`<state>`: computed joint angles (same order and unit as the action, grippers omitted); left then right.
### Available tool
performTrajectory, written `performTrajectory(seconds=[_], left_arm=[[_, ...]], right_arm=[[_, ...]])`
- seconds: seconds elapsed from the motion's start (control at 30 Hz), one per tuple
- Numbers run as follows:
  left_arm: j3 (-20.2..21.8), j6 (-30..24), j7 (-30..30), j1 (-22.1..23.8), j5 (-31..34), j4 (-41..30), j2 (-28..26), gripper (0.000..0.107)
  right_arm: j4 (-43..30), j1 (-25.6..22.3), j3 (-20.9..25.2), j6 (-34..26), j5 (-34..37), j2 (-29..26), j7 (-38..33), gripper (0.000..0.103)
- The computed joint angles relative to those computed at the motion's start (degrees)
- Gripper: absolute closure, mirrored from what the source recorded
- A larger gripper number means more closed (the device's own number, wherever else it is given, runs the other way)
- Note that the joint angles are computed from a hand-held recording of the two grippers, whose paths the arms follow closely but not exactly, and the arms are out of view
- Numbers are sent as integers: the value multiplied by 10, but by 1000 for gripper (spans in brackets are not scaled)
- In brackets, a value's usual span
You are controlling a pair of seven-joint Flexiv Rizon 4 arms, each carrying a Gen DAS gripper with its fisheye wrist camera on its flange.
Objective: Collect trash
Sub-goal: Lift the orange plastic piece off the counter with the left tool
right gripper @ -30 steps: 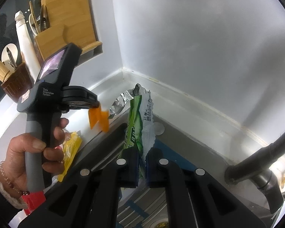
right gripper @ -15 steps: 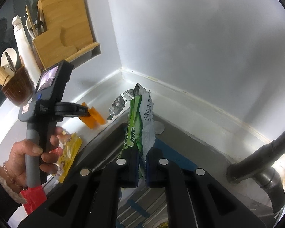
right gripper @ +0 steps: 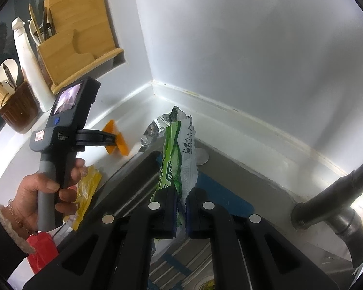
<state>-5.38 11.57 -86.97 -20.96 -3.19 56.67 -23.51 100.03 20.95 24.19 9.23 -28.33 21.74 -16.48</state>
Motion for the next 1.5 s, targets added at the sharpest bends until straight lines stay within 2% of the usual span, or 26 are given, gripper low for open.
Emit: performTrajectory(seconds=[0.27,0.43,0.57,0.6,0.67,0.7,0.73,0.8,0.93,1.03,1.13,1.43,1.47,1.5], left_arm=[[-4,31,14,8,-14,25,26,104],[-5,5,17,9,-11,-2,12,103],[-6,2,28,15,-26,5,15,103],[-7,2,32,21,-36,11,18,100],[-5,4,33,27,-45,17,24,80],[-4,8,30,30,-48,20,26,59],[-4,14,28,33,-54,24,29,44],[-4,26,24,38,-61,25,33,38],[-8,-1,10,32,-53,-25,12,32],[1,-16,1,4,2,-73,-12,32],[4,-32,2,-10,18,-102,-29,32],[10,-49,10,-24,31,-94,-40,33],[10,-52,8,-24,31,-94,-41,35],[9,-57,8,-22,28,-96,-43,42]], right_arm=[[-5,-1,-3,5,-4,-7,-2,98],[-5,0,-2,7,-4,-5,-3,98],[-7,1,1,2,-5,-5,-1,98],[-7,1,1,1,-5,-4,-1,98],[-3,1,0,2,-1,0,2,98],[-3,0,0,3,0,0,3,98],[-2,0,0,3,2,1,5,98],[1,-1,0,5,4,2,9,98],[-3,0,0,5,4,-2,10,98],[-7,0,-1,8,-1,-6,7,98],[-8,0,-1,6,-4,-6,4,98],[1,-5,0,7,5,6,16,98],[2,-5,1,6,5,6,16,98],[2,-6,0,7,6,6,16,98]])
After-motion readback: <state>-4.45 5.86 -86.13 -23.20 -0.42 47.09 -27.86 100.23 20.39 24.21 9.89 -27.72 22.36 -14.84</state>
